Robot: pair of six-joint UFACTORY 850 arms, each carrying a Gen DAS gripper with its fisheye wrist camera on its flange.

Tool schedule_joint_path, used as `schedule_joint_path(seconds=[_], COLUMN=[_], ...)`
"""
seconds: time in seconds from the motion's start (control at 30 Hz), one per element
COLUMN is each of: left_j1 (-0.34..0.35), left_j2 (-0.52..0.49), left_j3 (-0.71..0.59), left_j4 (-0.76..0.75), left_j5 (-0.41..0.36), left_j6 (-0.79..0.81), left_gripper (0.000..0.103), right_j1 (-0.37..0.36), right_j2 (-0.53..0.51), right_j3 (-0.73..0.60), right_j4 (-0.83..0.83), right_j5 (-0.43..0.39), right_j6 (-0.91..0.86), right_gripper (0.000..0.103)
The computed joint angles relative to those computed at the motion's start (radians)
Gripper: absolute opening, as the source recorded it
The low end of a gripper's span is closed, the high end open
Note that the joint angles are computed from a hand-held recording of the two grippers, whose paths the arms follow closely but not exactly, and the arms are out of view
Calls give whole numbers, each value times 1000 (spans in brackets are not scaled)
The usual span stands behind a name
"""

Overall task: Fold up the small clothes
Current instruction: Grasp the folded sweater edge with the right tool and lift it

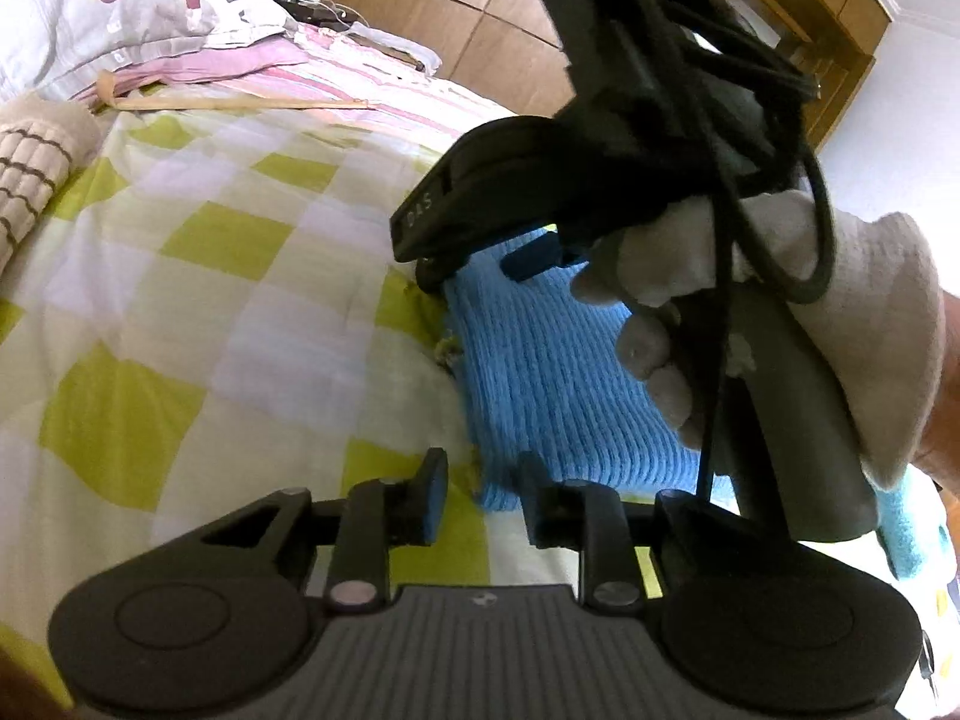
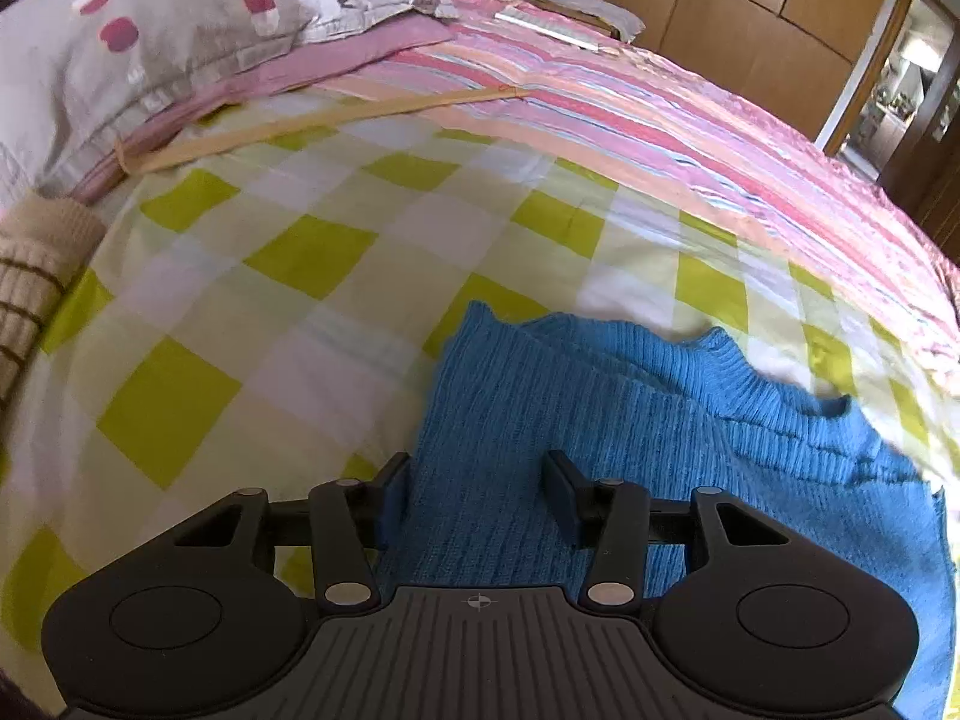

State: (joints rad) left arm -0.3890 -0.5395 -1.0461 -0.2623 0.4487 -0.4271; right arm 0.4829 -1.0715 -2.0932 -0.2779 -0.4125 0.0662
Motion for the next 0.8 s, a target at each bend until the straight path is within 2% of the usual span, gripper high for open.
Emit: schedule_joint_path(seconds=[0.07,0.2,0.3,0.6,0.8], left_j1=[-1,0,-3,-24,-58], left_j2=[1,3,6,-8,-26], left_j3=[1,8,19,17,-2], left_j4=[9,49,53,-18,-140], left_j5=[3,22,56,111,119], left_j6=[0,-35,-33,55,179], left_gripper=[33,38,42,57,58], right_j1=[-2,-6,-13,-51,-96], right_j2=[-8,-13,-3,86,141], right_j3=[-14,-27,-22,70,121], right_j4=[5,-23,16,262,528], right_j5=[-7,-25,-28,22,41], right_j6=[2,21,-16,-221,-437], right_gripper=[44,26,18,13,12])
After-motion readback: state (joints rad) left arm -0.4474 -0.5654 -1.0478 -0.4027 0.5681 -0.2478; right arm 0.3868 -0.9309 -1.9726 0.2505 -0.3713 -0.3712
